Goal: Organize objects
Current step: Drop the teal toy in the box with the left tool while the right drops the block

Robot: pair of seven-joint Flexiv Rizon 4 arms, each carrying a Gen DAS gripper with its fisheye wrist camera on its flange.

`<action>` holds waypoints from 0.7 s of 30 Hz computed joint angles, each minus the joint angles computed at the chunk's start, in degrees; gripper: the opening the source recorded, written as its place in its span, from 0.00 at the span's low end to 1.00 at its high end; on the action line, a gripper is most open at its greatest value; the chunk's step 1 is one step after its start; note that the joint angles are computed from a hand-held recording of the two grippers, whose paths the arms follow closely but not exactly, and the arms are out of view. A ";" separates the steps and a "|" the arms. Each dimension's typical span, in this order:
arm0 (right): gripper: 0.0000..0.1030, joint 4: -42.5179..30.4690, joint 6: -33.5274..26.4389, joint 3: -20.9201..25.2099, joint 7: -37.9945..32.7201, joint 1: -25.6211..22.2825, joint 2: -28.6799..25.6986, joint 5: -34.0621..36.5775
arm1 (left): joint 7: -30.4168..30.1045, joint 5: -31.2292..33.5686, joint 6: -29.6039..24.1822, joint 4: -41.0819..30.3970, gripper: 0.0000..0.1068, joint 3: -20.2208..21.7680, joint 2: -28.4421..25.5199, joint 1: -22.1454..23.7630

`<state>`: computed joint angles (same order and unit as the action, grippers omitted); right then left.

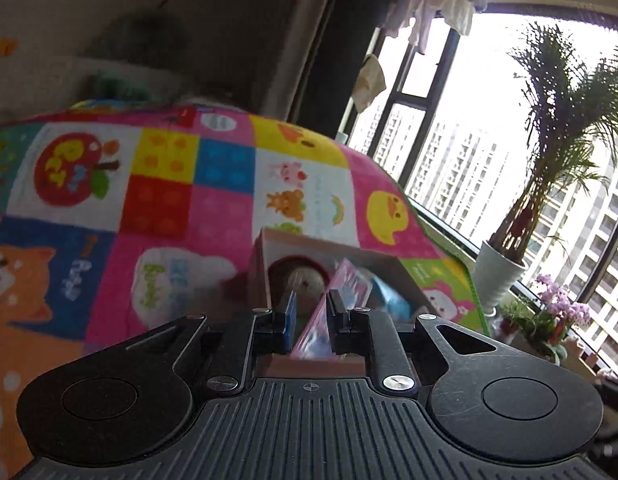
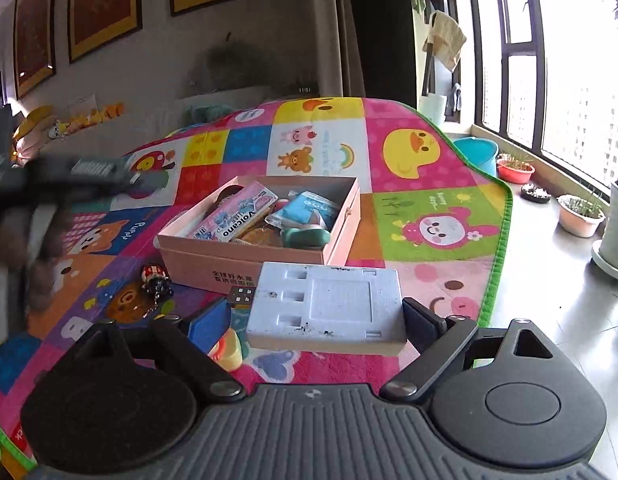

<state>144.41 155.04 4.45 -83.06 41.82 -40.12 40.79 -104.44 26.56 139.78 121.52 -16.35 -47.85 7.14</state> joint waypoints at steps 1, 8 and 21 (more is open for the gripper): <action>0.88 -0.20 -2.11 -0.65 -0.57 -0.10 1.97 -0.60 | -0.24 2.00 0.74 1.32 0.17 0.21 -0.52 1.45; 0.88 -11.84 -30.68 -11.99 -12.70 1.94 19.88 -2.37 | 2.40 7.03 11.00 6.17 0.17 4.42 -8.25 5.51; 0.93 -34.81 -61.12 -28.22 6.93 4.88 7.54 -10.35 | -10.72 21.65 15.52 -0.37 0.17 2.44 -14.55 12.60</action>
<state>109.60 93.92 -23.77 -76.13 46.70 -32.58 30.44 -115.16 48.21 155.29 121.15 -13.91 -62.40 19.74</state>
